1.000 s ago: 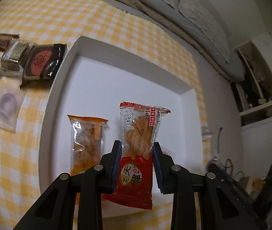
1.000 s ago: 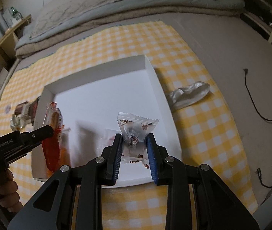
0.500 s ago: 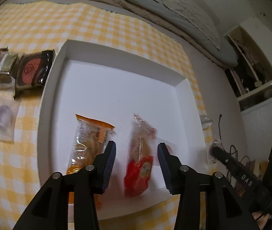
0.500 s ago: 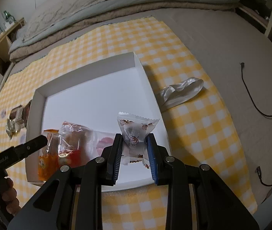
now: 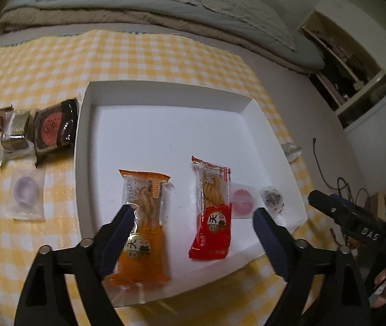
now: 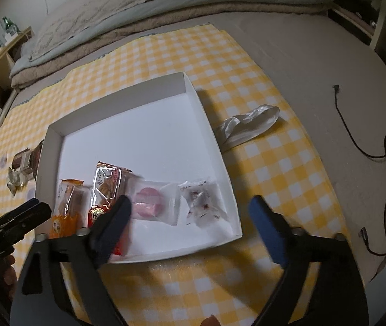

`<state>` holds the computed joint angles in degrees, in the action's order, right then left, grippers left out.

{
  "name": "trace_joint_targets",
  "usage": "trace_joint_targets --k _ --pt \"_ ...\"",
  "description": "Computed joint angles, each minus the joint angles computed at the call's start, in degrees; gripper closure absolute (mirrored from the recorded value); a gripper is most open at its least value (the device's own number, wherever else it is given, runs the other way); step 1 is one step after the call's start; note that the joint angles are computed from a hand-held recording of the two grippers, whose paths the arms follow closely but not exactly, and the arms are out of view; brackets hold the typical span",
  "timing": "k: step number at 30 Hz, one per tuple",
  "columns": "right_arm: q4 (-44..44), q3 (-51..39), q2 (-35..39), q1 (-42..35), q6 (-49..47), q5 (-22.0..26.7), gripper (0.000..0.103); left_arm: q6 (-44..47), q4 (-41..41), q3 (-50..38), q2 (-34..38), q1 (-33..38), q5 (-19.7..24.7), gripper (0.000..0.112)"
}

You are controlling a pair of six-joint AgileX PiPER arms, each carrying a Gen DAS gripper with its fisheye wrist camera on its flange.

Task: Organize snacks
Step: 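Carry both items into the white tray and open both tools, then lift both tools away from the tray toward the remaining snacks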

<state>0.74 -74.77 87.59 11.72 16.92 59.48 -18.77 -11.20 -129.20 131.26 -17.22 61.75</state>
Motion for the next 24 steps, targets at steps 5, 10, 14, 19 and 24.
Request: trace_joint_targets --k 5,10,14,19,24 --pt "-0.21 1.26 -1.92 0.37 0.31 -0.33 0.0 1.03 1.98 7.54 -5.5 -0.74 -2.03 0.009" --pt "-2.18 1.83 -3.74 2.02 1.82 0.2 0.0 0.71 4.99 11.37 -9.23 -1.5 -2.45 0.009" --pt "-2.99 1.89 -4.96 2.69 3.25 0.7 0.0 0.53 6.12 16.32 -13.39 -1.46 -4.13 0.009" --pt "-4.69 1.25 -6.29 4.48 5.94 1.61 0.0 1.19 6.28 21.07 -18.19 -0.26 -5.45 0.009" --pt "-6.64 0.23 -6.99 7.3 8.67 2.13 0.0 2.23 5.8 25.07 -23.0 1.74 -5.78 0.009"
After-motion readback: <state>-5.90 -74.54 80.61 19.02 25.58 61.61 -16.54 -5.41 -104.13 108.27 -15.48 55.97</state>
